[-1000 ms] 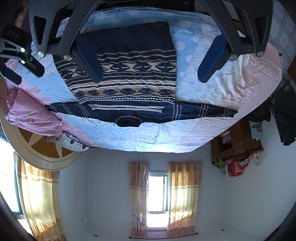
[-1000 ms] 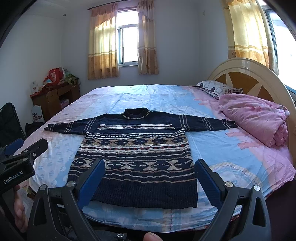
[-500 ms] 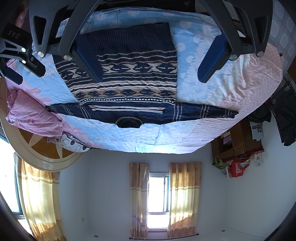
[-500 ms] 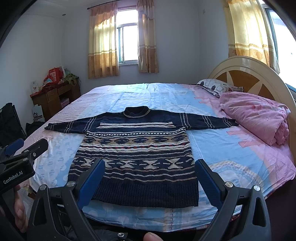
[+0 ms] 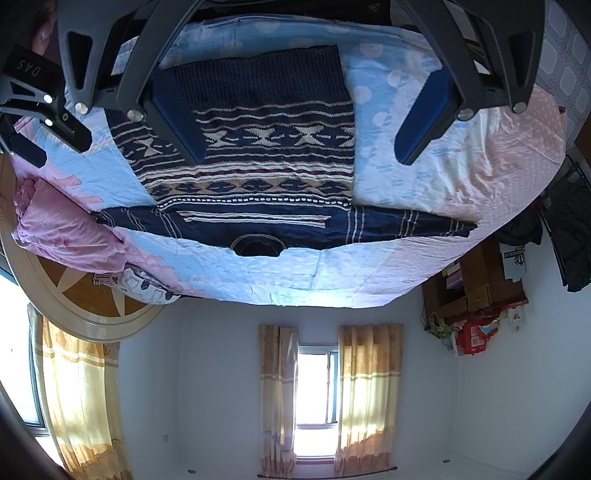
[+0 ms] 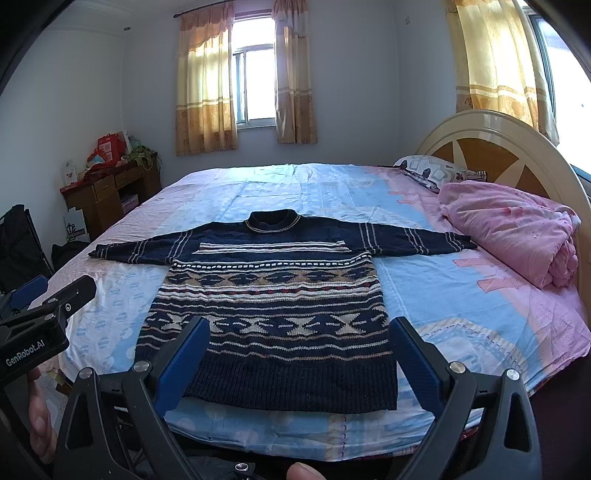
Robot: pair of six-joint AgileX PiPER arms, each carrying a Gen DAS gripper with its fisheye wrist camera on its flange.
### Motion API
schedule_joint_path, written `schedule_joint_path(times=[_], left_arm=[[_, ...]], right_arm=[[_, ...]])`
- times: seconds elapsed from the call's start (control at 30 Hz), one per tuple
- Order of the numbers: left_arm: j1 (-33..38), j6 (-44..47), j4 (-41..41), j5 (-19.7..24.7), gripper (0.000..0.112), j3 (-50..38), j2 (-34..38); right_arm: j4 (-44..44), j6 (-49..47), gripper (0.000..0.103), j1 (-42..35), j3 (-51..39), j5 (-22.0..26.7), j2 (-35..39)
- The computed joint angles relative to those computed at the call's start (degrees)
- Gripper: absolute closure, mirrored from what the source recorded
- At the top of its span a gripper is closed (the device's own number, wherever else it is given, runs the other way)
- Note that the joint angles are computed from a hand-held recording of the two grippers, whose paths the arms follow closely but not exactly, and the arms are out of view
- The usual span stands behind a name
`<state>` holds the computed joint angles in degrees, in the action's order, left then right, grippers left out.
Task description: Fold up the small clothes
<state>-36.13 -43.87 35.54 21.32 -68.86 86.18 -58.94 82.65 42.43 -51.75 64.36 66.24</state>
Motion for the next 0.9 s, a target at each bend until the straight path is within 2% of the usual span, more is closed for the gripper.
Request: schedule_joint_path(times=[0.43,0.7,0.9], left_arm=[[-0.65,-1.72,1.66,0.00,0.009,0.72,-0.17],[-1.77,-6.02,5.25,-0.38,0.009,2.58,-0.37],[-1.19,0.51,-1.78,-0.13,0.009,1.77,1.06]], right_arm=[[0.50,0.18,0.006,-0.52,0.61,-1.02,0.09],[1.06,-0.16,0.006,-0.94,0.55,-1.37,0.05],[2.61,-1.38,0.006,-2.87,0.56,-3.00,-0.01]])
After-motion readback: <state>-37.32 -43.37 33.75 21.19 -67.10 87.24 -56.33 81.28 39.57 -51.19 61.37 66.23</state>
